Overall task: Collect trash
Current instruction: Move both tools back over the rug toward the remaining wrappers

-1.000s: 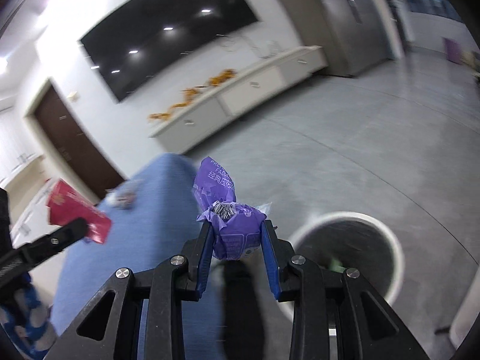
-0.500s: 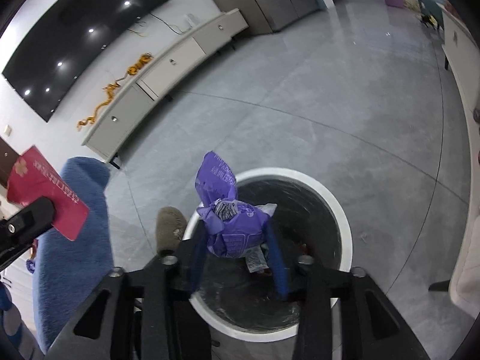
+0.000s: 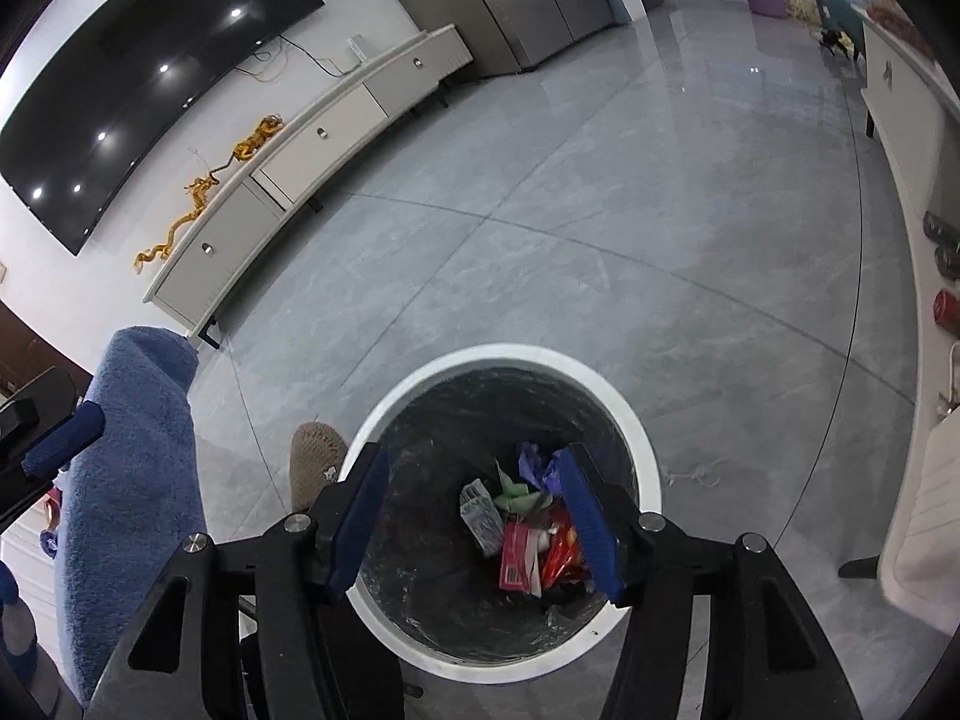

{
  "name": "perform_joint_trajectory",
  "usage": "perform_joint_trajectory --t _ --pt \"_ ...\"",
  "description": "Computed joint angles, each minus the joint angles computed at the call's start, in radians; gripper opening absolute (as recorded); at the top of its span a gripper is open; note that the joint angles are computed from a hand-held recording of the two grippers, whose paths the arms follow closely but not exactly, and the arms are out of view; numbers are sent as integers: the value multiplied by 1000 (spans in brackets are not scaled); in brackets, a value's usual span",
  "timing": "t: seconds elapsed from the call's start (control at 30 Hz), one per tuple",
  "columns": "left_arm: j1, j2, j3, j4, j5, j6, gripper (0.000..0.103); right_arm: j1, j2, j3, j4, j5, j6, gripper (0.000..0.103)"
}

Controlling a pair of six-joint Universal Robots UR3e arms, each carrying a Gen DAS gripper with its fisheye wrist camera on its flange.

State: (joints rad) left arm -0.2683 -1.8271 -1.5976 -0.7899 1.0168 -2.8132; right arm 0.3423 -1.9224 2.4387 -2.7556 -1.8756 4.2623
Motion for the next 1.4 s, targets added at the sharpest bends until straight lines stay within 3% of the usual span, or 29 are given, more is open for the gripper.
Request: perform_joint_trajectory --t 0.2,0.37,0.57,0.67,0.8,1.07,1.27,1.4 --pt "92 176 -157 137 51 -43 52 115 58 -169 107 -117 19 61" --pt "217 317 -238 149 39 -37 52 230 167 -369 206 -218 24 68" --pt "421 514 -334 104 -40 23 55 339 296 -606 334 -316 21 81" --pt "558 624 -384 38 -125 85 58 394 375 -752 418 -372 20 86" --pt "765 767 -424 -109 -245 196 60 450 476 -939 538 -448 26 90" --pt "1064 916 -433 -370 -400 381 62 581 711 -1373 867 -662 98 94" --pt "1307 1020 -355 -816 -528 677 62 628 825 -1588 976 -704 100 95" --pt "1493 1056 -218 -1300 -585 1026 62 652 918 -1756 1050 -709 80 95"
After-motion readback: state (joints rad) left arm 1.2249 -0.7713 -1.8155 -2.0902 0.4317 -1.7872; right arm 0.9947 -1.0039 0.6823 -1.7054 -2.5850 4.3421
